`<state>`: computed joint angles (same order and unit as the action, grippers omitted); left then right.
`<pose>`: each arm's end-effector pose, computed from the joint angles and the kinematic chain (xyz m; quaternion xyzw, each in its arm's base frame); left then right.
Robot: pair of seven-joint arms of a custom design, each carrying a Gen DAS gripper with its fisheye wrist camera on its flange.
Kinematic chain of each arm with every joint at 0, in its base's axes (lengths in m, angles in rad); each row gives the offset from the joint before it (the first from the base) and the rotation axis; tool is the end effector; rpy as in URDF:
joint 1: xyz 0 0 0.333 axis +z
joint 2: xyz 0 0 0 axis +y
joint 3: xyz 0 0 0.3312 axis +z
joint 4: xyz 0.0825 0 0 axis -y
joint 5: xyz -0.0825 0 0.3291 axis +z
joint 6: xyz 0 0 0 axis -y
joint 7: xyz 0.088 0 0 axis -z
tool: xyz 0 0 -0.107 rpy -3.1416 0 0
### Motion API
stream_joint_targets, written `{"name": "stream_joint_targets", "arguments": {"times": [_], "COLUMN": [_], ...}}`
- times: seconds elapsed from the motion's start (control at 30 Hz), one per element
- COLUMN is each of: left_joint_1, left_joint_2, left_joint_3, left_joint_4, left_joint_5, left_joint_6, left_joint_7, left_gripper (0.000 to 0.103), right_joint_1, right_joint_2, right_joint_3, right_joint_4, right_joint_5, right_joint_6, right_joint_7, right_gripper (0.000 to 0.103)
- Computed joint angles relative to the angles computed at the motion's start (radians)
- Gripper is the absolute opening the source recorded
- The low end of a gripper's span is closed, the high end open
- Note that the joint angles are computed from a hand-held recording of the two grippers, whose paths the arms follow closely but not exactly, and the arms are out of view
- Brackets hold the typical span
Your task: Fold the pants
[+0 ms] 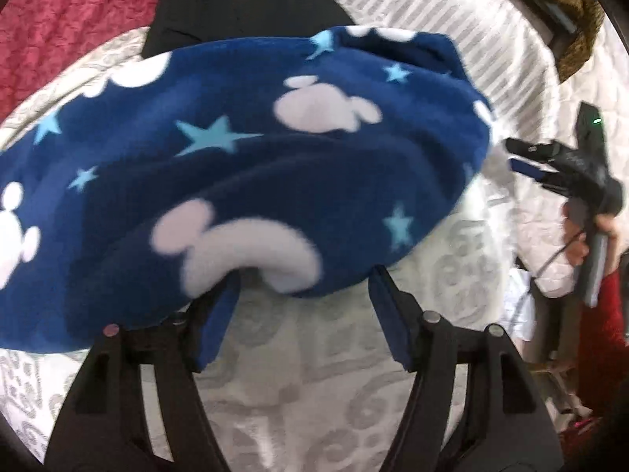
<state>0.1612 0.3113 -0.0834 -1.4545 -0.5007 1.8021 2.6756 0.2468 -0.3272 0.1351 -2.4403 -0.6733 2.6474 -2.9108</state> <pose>0.6132 0.0153 0.5481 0.3117 -0.9153 0.2531 0.0315 0.3854 0.1782 0.5196 -0.3093 0.8856 -0.1636 0.3053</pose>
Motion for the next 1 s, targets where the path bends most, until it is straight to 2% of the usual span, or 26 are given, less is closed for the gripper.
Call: {"name": "stream_joint_targets", "arguments": {"times": [0.07, 0.17, 0.27, 0.33, 0.4, 0.43, 0.5, 0.53, 0.57, 0.6, 0.63, 0.67, 0.73, 0.87, 0.97, 1.0], "left_joint_1": [-0.002, -0.013, -0.028, -0.031, -0.034, -0.036, -0.035, -0.033, -0.031, -0.024, -0.019, -0.015, -0.005, 0.018, 0.019, 0.013], "left_joint_2": [0.007, 0.013, -0.002, -0.022, -0.046, -0.049, -0.044, -0.039, -0.03, -0.023, -0.03, -0.047, -0.083, -0.17, -0.275, -0.304], "left_joint_3": [-0.003, -0.02, -0.034, -0.037, -0.033, -0.029, -0.021, -0.018, -0.017, -0.016, -0.017, -0.019, -0.02, -0.004, 0.018, 0.024], "left_joint_4": [0.011, 0.018, -0.031, -0.073, -0.119, -0.128, -0.129, -0.123, -0.107, -0.087, -0.09, -0.102, -0.125, -0.178, -0.296, -0.339], "left_joint_5": [-0.011, -0.033, -0.046, -0.066, -0.087, -0.091, -0.099, -0.102, -0.104, -0.115, -0.128, -0.145, -0.173, -0.207, -0.202, -0.19], "left_joint_6": [0.006, 0.017, 0.037, 0.048, 0.085, 0.098, 0.109, 0.11, 0.101, 0.08, 0.084, 0.094, 0.095, 0.014, -0.015, -0.006], "left_joint_7": [-0.006, 0.01, 0.069, 0.107, 0.138, 0.138, 0.127, 0.116, 0.102, 0.088, 0.087, 0.099, 0.132, 0.228, 0.322, 0.335], "left_gripper": [0.068, 0.068, 0.065, 0.063, 0.047, 0.041, 0.022, 0.018, 0.015, 0.014, 0.013, 0.013, 0.013, 0.013, 0.013, 0.013], "right_joint_1": [-0.007, -0.025, -0.075, -0.115, -0.154, -0.209, -0.261, -0.272, -0.275, -0.243, -0.192, -0.176, -0.14, -0.067, -0.012, 0.02], "right_joint_2": [0.012, 0.028, 0.052, 0.098, 0.146, 0.174, 0.202, 0.213, 0.218, 0.217, 0.208, 0.192, 0.141, 0.024, -0.041, -0.067], "right_joint_3": [0.004, 0.002, -0.006, -0.026, -0.024, 0.006, 0.031, 0.03, 0.026, 0.002, -0.031, -0.033, -0.013, 0.035, 0.021, 0.0], "right_joint_4": [0.005, 0.002, -0.01, -0.013, 0.001, 0.028, 0.077, 0.1, 0.113, 0.12, 0.12, 0.125, 0.155, 0.172, 0.125, 0.081], "right_joint_5": [-0.02, -0.067, -0.134, -0.174, -0.2, -0.283, -0.392, -0.446, -0.459, -0.404, -0.29, -0.247, -0.261, -0.258, -0.164, -0.081], "right_joint_6": [0.02, 0.098, 0.228, 0.373, 0.463, 0.494, 0.484, 0.479, 0.477, 0.44, 0.393, 0.36, 0.224, -0.042, -0.129, -0.152], "right_joint_7": [0.01, 0.039, 0.115, 0.157, 0.191, 0.267, 0.386, 0.458, 0.486, 0.443, 0.334, 0.294, 0.237, 0.089, -0.032, -0.087], "right_gripper": [0.075, 0.077, 0.079, 0.081, 0.082, 0.082, 0.083, 0.078, 0.064, 0.017, 0.018, 0.018, 0.018, 0.019, 0.026, 0.027]}}
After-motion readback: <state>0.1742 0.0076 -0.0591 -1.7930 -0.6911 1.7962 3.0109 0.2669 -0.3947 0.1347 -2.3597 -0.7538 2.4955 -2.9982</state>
